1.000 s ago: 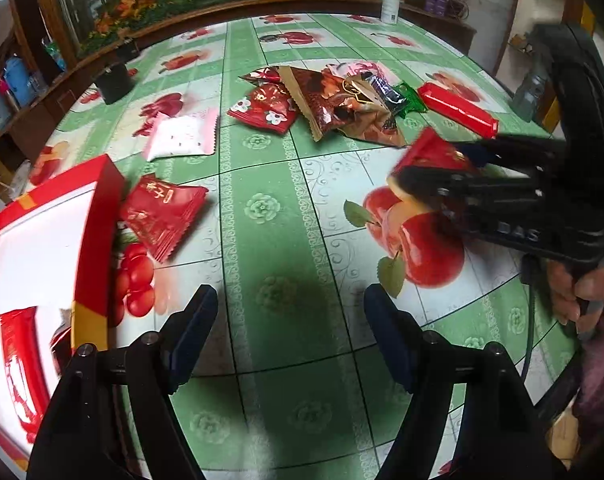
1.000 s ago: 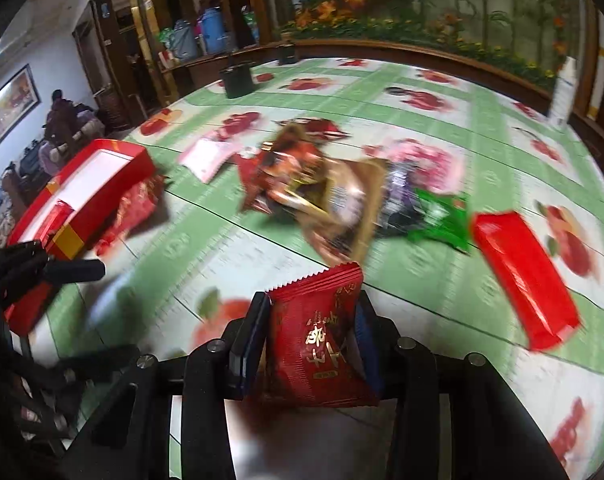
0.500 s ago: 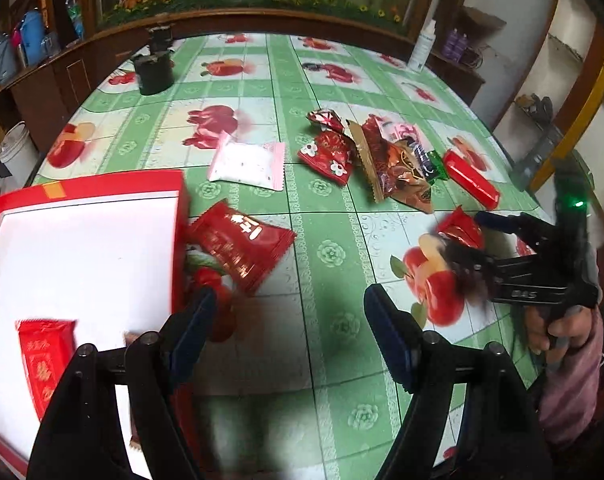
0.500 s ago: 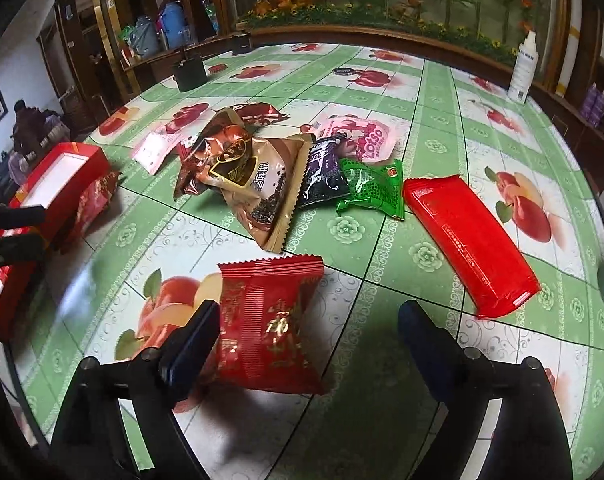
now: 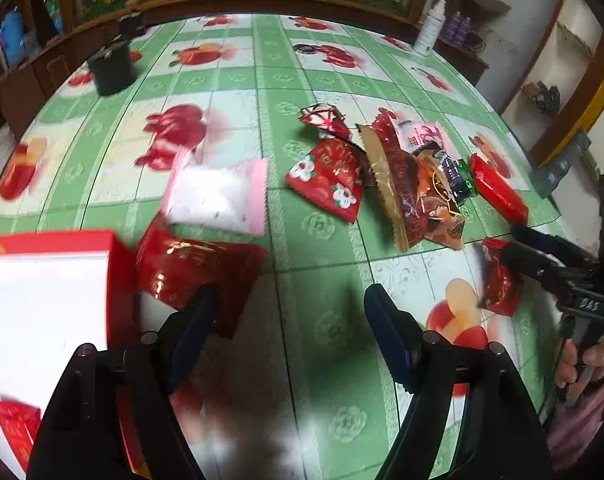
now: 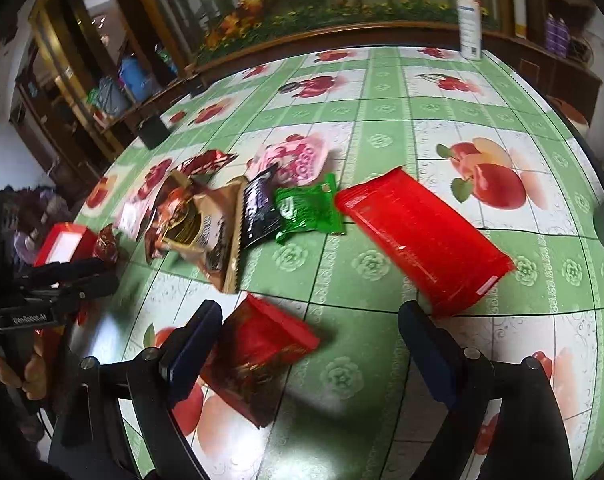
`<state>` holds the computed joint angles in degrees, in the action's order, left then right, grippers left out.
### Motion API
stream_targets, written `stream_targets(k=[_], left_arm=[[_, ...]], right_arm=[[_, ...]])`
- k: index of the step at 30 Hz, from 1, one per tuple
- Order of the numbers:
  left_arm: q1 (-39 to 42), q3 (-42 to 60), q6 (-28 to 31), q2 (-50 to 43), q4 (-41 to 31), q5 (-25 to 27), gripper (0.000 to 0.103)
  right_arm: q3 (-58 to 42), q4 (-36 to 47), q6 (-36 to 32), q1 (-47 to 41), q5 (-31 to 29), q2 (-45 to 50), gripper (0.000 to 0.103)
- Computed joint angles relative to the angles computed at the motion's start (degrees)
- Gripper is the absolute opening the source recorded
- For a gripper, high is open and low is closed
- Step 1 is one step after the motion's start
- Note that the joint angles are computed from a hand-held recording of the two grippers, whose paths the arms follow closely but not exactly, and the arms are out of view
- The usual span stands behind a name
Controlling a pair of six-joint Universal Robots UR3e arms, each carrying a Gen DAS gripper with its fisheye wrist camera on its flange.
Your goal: Organize snacks
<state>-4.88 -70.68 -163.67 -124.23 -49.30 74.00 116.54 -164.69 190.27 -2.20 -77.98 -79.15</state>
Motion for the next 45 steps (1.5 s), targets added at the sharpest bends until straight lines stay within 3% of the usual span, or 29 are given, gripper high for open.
stream_targets(k=[3, 8, 11, 19, 23, 26, 35, 39, 45], left_arm=[[-0.8, 1.8, 1.3, -1.2, -3.5, -3.9, 0.076], [-0.5, -3.7, 1.2, 4.3, 1.4, -4.4, 0.076], [-0.2, -3.3, 2.7, 5.9, 3.8, -0.9, 0.076], [-2.4, 12.1, 6.1, -5.8, -3.6, 7.1, 0.076], [-1.4, 14.0, 5.9, -7.3, -5.8, 4.1, 0.076], [-0.3, 14.5, 7.0, -7.3, -10.4, -1.8, 0.076], [0.8, -1.1, 8.4, 2.8, -5.8, -8.0, 0.077], [0.5, -2.4, 9.1, 5.7, 1.1, -4.2, 0.077], [-1.3, 14.1, 7.7, -6.5, -5.9, 5.1, 0.077]], right_arm=[[0.4, -0.1, 0.8, -0.9, 0.6, -0.2, 0.091], [0.8, -0.5, 1.0, -1.3, 0.6, -0.4, 0.091], [0.9, -0.5, 1.3, -1.6, 0.8, -0.4, 0.091], [1.4, -1.1, 2.2, -2.4, 1.4, -0.6, 0.091], [0.6, -0.9, 2.3, -1.8, 0.3, 0.2, 0.091], [0.4, -1.2, 2.3, -1.8, 0.0, 0.5, 0.091], [0.9, -1.7, 2.5, -2.2, 0.3, 0.2, 0.09], [0.9, -1.9, 2.5, -2.2, 0.3, 0.2, 0.09], [0.9, -2.0, 2.5, -2.4, 0.3, 0.3, 0.09]])
